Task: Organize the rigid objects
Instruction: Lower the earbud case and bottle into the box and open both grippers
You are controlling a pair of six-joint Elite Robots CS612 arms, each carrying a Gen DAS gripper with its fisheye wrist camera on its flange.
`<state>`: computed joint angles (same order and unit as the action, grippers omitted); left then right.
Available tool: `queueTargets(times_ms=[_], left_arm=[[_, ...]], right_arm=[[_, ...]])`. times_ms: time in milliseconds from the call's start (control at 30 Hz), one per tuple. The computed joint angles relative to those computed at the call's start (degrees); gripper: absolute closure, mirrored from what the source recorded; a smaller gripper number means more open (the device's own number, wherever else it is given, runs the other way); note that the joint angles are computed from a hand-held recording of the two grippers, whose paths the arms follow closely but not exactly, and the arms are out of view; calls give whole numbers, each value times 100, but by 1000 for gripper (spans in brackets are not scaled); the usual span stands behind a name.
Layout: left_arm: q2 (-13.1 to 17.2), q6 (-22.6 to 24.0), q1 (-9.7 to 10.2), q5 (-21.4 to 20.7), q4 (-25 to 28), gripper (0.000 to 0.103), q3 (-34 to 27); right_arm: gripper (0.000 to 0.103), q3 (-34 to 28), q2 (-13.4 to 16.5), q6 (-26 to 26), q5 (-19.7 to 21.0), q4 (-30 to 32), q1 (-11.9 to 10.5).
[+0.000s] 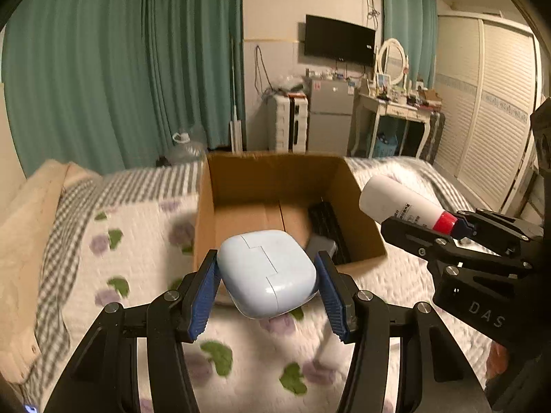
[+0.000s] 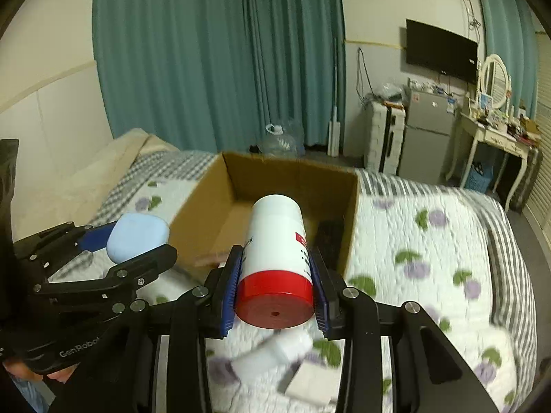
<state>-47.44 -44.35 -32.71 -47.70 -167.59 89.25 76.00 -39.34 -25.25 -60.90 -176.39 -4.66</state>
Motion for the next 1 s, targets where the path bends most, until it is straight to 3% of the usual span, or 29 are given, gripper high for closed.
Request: queueTargets(times_ms=[167, 367, 533, 733, 933, 1000], left_arm=[[91, 198, 185, 95, 175, 47, -309], [421, 426, 483, 19, 482, 47, -907], [708, 463, 668, -280, 793, 47, -1277], [1035, 731, 704, -357, 1105, 47, -1650], [1096, 868, 692, -387, 1210, 44, -1691], [1080, 887, 657, -197, 1299, 44, -1679]], right_arm=[[67, -571, 206, -156, -45, 133, 109], [67, -1366, 601, -34, -97, 387, 184], [67, -1903, 961, 115, -150, 614, 214], [68, -2218, 1248, 266, -211, 936, 218], [67, -2246, 1285, 303, -376, 964, 201], [67, -2241, 1272, 322, -415, 943, 200]])
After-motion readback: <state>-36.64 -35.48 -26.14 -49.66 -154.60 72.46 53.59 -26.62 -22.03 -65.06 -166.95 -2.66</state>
